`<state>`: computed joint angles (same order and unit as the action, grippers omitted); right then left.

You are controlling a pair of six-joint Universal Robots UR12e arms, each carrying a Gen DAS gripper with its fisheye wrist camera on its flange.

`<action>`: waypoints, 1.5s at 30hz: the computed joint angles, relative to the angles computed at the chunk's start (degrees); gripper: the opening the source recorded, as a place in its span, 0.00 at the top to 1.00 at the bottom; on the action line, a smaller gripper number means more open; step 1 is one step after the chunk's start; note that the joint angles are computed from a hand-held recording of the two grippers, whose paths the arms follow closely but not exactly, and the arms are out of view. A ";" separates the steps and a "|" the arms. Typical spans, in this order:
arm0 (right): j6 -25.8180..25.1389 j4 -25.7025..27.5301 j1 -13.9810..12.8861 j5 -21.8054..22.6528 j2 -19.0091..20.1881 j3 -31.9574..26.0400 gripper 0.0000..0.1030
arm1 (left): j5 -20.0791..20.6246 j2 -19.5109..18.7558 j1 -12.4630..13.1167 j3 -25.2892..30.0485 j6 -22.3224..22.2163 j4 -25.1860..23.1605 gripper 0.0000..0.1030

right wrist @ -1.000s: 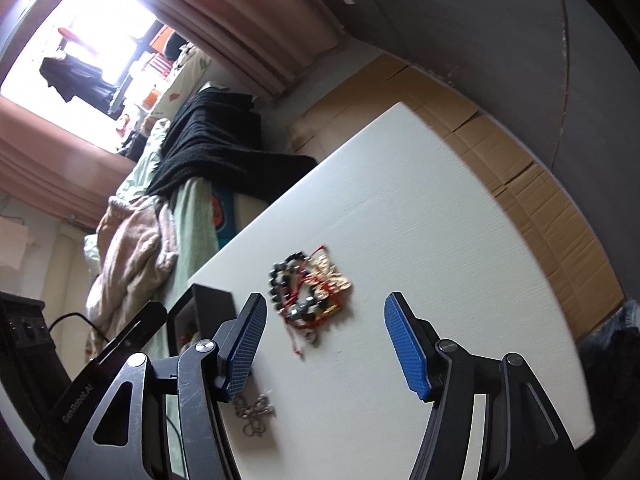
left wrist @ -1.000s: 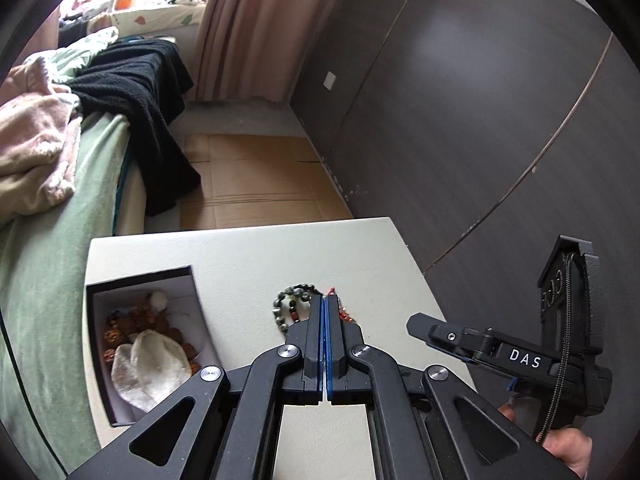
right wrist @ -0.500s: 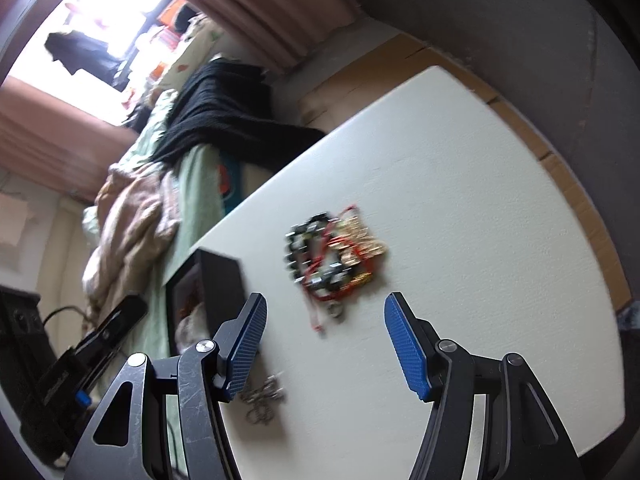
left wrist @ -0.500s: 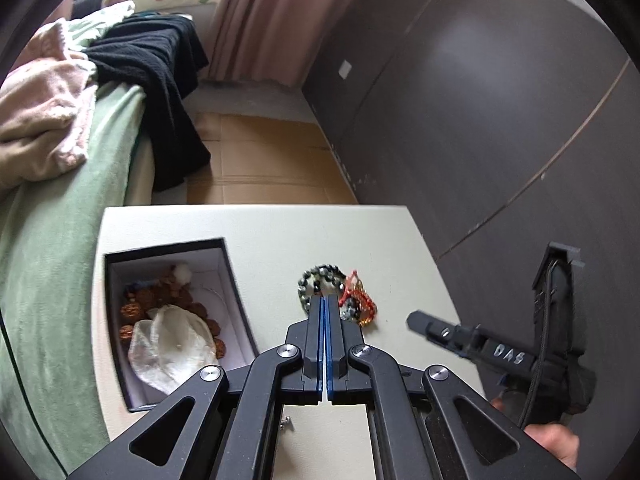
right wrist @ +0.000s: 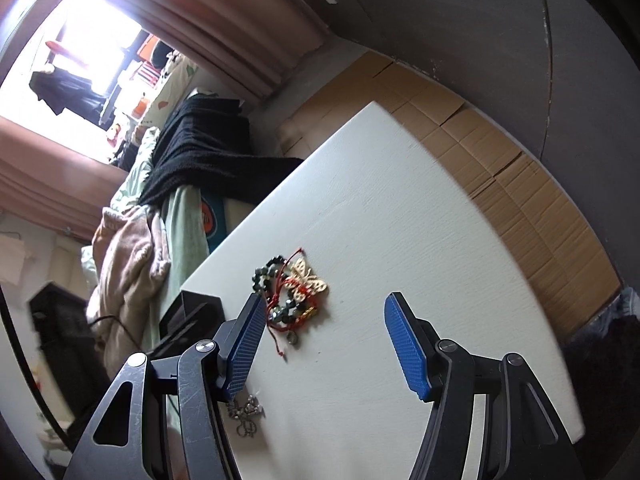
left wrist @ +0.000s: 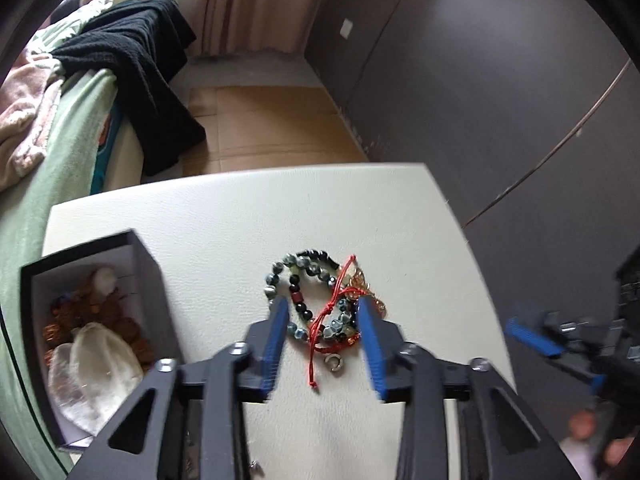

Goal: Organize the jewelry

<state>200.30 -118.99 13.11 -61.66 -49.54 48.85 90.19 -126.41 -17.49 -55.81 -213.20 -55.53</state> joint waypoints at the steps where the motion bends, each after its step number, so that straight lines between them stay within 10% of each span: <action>1: 0.17 -0.30 -0.27 0.24 -0.16 0.24 0.39 | 0.04 -0.45 -0.12 0.56 0.21 -0.59 0.73; 20: -0.16 -1.04 -1.55 1.76 -0.90 1.11 0.39 | 5.07 -4.61 -1.39 6.76 2.91 -9.76 0.95; 45: -11.79 8.66 3.61 0.09 2.23 -4.26 0.39 | 1.33 10.80 1.41 -13.19 -1.32 10.76 0.96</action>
<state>188.51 -110.33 16.72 -61.57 -47.31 44.59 91.52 -115.61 -16.08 -68.99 -214.52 -44.77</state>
